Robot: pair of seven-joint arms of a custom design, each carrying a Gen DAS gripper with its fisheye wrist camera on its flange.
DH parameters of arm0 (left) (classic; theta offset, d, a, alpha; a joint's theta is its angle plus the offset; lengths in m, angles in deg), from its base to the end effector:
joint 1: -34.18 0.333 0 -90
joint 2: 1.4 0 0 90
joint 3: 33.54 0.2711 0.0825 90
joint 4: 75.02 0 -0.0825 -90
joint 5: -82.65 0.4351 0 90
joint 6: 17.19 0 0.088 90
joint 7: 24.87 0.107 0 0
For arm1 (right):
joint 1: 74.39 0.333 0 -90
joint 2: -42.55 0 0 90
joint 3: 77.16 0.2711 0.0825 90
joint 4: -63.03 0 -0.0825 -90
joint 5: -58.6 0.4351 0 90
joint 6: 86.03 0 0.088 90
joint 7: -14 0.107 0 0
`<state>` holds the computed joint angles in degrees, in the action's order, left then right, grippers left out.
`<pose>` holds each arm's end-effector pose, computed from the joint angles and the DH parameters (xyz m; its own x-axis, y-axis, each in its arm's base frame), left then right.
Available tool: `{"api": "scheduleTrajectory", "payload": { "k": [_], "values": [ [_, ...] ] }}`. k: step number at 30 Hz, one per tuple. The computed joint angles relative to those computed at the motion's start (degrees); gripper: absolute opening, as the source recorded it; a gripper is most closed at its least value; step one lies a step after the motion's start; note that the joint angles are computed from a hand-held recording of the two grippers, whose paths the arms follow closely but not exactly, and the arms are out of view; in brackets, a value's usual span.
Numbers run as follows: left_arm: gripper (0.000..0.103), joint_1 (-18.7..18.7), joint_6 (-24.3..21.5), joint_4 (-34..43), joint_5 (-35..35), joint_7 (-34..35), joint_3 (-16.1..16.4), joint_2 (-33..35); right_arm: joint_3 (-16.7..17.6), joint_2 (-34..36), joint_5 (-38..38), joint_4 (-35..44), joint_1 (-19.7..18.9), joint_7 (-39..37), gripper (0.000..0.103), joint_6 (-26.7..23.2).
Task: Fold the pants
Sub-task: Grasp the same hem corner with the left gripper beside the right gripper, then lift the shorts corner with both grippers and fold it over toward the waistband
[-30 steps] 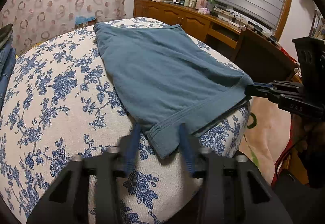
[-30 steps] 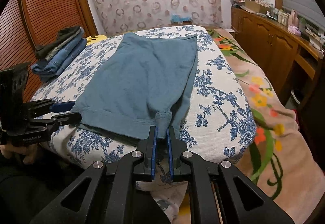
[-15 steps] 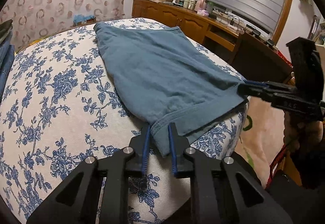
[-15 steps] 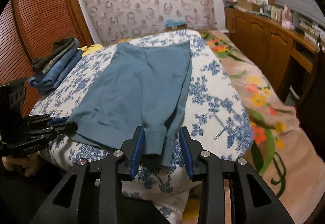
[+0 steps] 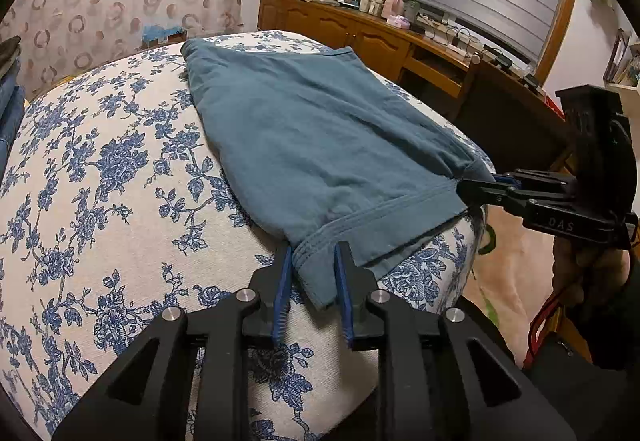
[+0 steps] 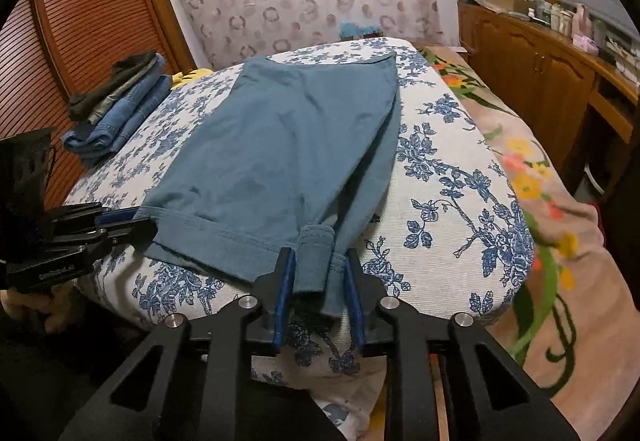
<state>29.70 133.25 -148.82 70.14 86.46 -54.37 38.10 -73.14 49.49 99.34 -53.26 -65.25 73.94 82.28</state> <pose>0.7552 -0.2690 0.3846 -0.5343 -0.8241 0.1879 -0.6860 0.2930 -0.6660 0.6457 0.1069 0.3962 0.2009 -0.9533 -0.2255 -0.7006 0.0210 -0.7132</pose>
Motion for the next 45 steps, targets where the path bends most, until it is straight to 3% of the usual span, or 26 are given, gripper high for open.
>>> {"api": "scheduleTrajectory", "payload": {
  "k": [4,7,12,18,24,30,36,41,45],
  "values": [
    [0.025,-0.4,0.4,-0.3,0.8,-0.2,0.3,-0.2,0.3,0.0,1.4,0.0,-0.1,-1.2,0.017,0.3],
    [0.013,-0.1,0.5,-0.4,0.5,0.3,-0.1,-0.4,1.0,0.0,4.9,0.2,-0.6,-4.2,0.016,0.8],
    [0.011,2.1,3.8,-3.1,-2.4,3.2,-2.3,-2.9,2.0,-0.7,12.9,1.1,-0.8,-12.3,0.015,2.0],
    [0.010,7.8,10.2,-8.1,-10.9,11.0,-7.7,-8.9,2.4,-2.9,26.5,3.5,0.1,-27.1,0.015,2.6],
    [0.010,10.6,15.7,-12.1,-17.6,16.8,-9.0,-14.5,1.2,-5.6,40.7,6.4,2.7,-43.8,0.015,1.1],
    [0.010,13.2,19.7,-15.1,-24.6,22.5,-10.2,-17.8,0.2,-5.8,44.9,8.7,4.7,-49.4,0.015,-2.2],
    [0.010,10.2,18.1,-13.1,-20.8,17.5,-5.2,-15.1,0.3,1.0,36.3,14.3,4.0,-42.2,0.015,-4.6],
    [0.010,6.7,13.1,-7.4,-12.6,8.3,-0.5,-8.7,1.0,8.4,22.4,20.3,2.5,-28.3,0.015,-7.5],
    [0.010,5.8,10.4,-2.9,-7.9,3.5,0.3,-4.9,1.7,13.7,15.2,26.2,1.2,-20.5,0.015,-10.5]
  ]
}}
